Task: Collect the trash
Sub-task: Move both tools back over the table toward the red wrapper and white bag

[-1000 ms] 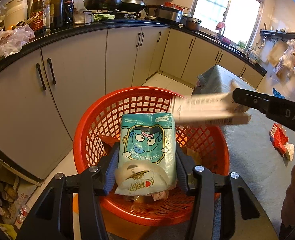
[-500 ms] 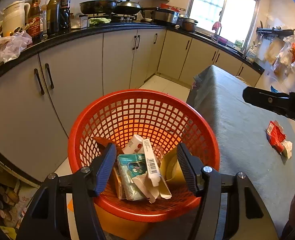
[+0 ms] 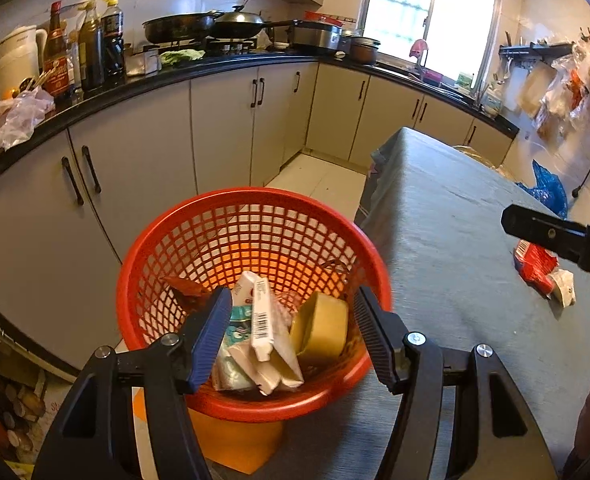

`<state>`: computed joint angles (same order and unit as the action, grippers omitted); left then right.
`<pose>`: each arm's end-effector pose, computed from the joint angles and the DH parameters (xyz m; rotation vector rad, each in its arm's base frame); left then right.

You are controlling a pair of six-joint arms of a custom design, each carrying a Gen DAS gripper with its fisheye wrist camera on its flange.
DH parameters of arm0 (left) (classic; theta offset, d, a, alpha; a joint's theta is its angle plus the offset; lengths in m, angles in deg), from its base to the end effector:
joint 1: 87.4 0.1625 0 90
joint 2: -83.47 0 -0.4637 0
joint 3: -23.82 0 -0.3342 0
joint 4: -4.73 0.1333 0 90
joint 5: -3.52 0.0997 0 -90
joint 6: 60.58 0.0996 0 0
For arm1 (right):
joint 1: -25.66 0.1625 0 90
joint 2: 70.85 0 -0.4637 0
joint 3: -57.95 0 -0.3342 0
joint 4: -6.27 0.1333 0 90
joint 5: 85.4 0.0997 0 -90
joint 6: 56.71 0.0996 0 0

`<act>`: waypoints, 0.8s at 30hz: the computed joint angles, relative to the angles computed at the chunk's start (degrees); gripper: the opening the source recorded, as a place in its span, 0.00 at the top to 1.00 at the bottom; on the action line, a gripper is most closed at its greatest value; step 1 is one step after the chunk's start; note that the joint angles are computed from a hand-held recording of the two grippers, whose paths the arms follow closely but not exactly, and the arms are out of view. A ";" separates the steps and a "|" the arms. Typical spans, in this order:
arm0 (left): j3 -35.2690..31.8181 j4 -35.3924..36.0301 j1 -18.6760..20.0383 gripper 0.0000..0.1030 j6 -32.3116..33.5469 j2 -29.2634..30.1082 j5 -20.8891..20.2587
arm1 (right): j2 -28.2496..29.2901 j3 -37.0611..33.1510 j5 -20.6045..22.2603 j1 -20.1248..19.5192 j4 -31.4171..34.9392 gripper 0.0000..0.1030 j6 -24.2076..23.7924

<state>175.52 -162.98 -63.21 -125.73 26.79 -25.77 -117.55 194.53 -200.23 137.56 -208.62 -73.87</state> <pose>-0.1891 -0.3263 0.1409 0.2122 2.2350 -1.0502 0.2536 -0.3855 0.1489 0.7028 -2.5241 0.8475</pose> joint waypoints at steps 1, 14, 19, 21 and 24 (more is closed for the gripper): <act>-0.27 0.18 -0.23 0.40 0.07 0.31 -0.06 | -0.35 0.48 0.16 -0.31 -0.39 0.68 0.02; -5.91 1.28 -3.50 0.38 3.96 6.80 -2.89 | -8.31 9.68 2.76 -7.74 -8.55 0.68 -1.41; -9.20 -0.97 -3.81 0.38 8.43 10.81 -5.10 | -14.49 12.42 4.40 -14.41 -9.48 0.68 -1.89; -10.81 -1.79 -3.95 0.37 10.44 12.46 -6.04 | -18.69 12.90 6.10 -18.48 -6.93 0.68 -0.71; -13.58 -2.68 -3.99 0.36 13.75 14.81 -7.71 | -24.77 12.29 8.86 -23.88 -1.82 0.58 -0.01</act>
